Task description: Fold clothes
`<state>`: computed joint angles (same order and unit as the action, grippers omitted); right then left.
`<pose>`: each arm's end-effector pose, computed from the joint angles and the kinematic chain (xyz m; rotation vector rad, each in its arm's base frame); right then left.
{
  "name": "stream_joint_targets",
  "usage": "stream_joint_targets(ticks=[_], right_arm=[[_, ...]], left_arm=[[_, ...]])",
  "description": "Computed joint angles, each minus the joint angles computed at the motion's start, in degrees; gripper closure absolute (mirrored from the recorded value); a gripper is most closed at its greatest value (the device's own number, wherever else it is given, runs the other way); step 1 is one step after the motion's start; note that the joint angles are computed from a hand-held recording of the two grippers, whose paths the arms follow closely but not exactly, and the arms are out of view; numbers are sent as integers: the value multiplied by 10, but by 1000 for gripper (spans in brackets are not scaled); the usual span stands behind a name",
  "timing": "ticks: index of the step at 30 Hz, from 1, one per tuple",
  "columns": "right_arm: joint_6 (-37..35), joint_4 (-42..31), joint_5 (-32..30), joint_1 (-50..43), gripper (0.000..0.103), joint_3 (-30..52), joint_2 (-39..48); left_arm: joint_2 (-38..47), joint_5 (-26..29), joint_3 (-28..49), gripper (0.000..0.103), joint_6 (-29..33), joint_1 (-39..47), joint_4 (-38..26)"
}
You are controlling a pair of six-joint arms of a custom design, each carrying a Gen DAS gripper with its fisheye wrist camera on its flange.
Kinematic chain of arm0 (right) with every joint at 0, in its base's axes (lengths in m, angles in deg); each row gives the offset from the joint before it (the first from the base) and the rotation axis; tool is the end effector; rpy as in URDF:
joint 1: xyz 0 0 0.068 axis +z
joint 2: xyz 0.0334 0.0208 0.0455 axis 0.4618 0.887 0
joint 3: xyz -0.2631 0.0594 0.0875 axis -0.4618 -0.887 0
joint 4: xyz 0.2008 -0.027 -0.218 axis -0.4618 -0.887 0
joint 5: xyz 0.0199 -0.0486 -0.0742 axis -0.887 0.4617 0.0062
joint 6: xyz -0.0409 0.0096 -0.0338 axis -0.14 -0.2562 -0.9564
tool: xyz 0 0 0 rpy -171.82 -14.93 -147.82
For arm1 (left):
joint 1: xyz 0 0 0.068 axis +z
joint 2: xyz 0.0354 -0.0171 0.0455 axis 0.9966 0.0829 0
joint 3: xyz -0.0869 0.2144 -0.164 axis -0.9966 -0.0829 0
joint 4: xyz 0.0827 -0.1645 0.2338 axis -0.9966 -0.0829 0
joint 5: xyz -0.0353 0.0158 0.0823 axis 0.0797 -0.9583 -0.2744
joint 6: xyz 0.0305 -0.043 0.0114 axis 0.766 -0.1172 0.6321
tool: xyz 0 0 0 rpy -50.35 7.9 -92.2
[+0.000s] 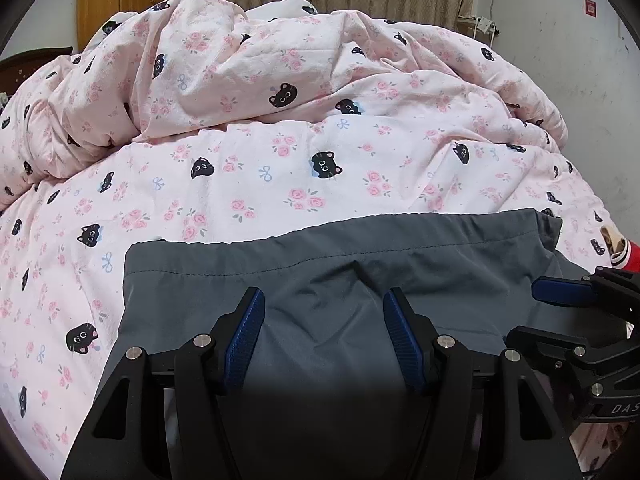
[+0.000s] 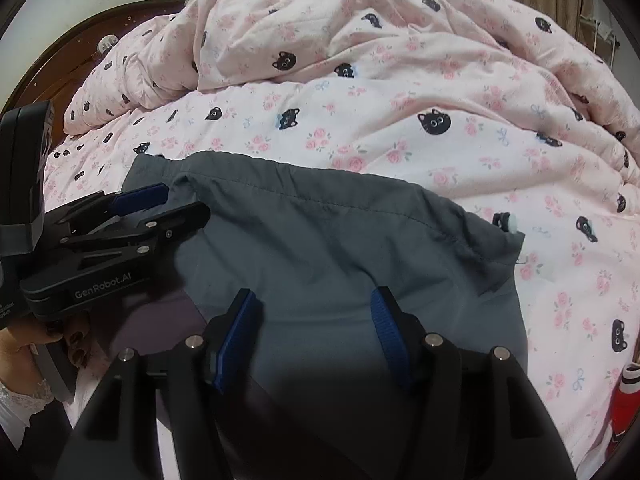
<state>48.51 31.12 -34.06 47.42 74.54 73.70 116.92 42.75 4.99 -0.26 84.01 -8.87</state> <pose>0.2608 0.1056 0.0813 -0.8186 2.4478 0.4357 0.2019 -0.0006 0.0593 -0.2486 2.3673 0.0285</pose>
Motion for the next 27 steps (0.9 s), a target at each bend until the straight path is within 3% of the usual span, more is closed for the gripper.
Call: stream_joint_targets(ticks=[3,7,10,12,14,19,27], right_arm=[[4,0,-26,-16,41,-1,-10],[19,17,-54,-43,39,-17,-49],[36,22,-62,-48,37,-25,-72],[48,26,-65,-40,36,-38,-92],[60,36,-58,-19,34,-57,-115],[55,56,13,56,30,-73,-103],[61,68,-8,32,29,-48,-31]], left_arm=[[-58,10,-17,46,-5,7,-23],[-229,30,-56,46,-21,8,-115],[-390,-12,-82,46,-27,-48,-232],[-428,-59,-89,46,-36,-95,-270],[-389,-84,-91,46,-48,-125,-253],[-229,-105,-85,46,-61,-143,-130],[-175,-92,-96,45,-64,-138,-64]])
